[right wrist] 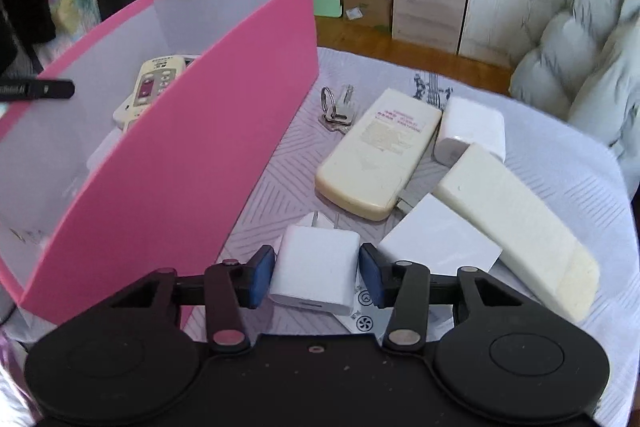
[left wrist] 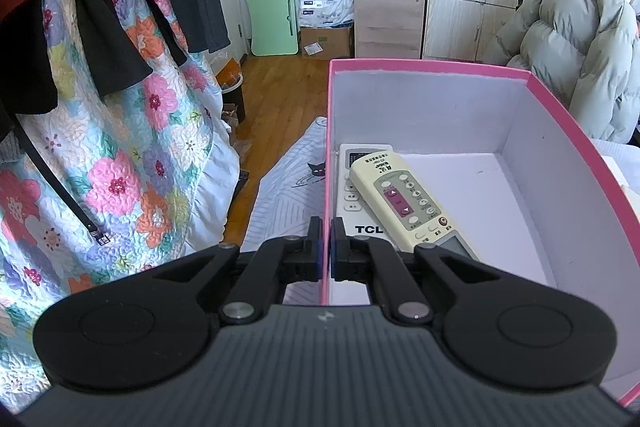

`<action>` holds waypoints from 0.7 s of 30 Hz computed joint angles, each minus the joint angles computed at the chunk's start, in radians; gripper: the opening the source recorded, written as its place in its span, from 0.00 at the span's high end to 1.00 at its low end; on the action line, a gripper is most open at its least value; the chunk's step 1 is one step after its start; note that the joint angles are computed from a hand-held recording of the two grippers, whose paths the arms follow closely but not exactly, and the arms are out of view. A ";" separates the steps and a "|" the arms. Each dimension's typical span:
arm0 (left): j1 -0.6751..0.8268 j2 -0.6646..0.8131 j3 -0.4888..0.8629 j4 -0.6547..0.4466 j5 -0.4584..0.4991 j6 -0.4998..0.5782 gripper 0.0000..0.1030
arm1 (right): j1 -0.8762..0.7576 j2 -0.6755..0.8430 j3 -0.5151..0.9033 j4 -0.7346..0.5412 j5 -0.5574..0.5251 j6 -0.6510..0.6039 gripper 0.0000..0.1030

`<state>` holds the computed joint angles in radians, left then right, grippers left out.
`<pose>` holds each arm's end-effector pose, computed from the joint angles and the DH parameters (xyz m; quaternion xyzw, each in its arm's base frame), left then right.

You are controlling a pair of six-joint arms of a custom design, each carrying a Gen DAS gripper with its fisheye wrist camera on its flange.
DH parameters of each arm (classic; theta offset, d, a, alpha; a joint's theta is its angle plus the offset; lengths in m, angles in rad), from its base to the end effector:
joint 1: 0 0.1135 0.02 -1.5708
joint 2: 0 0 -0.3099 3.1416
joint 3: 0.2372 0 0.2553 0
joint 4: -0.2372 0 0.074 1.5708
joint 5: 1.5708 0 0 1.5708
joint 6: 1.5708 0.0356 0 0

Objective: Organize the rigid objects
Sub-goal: 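Grasp the white square charger with the right gripper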

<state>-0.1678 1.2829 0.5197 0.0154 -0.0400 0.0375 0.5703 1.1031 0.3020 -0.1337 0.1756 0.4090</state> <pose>0.2301 -0.0375 0.2080 0.0859 0.9123 -0.0077 0.4002 0.1387 0.0816 0.1659 -0.0489 0.9453 0.0730 0.3140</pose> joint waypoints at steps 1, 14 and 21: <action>0.002 -0.001 -0.001 0.000 0.003 0.000 0.98 | -0.002 -0.008 -0.001 -0.005 -0.006 -0.002 0.50; 0.015 0.002 0.001 0.003 0.021 0.005 0.98 | 0.049 -0.288 0.203 -0.268 -0.009 -0.006 0.50; 0.001 0.002 -0.003 0.012 0.000 0.011 0.98 | 0.012 -0.057 0.373 -0.231 -0.318 -0.086 0.50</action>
<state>-0.1668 1.2848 0.5171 0.0271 -0.0398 0.0484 0.5824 1.0458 0.6753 -0.3648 -0.1425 0.3227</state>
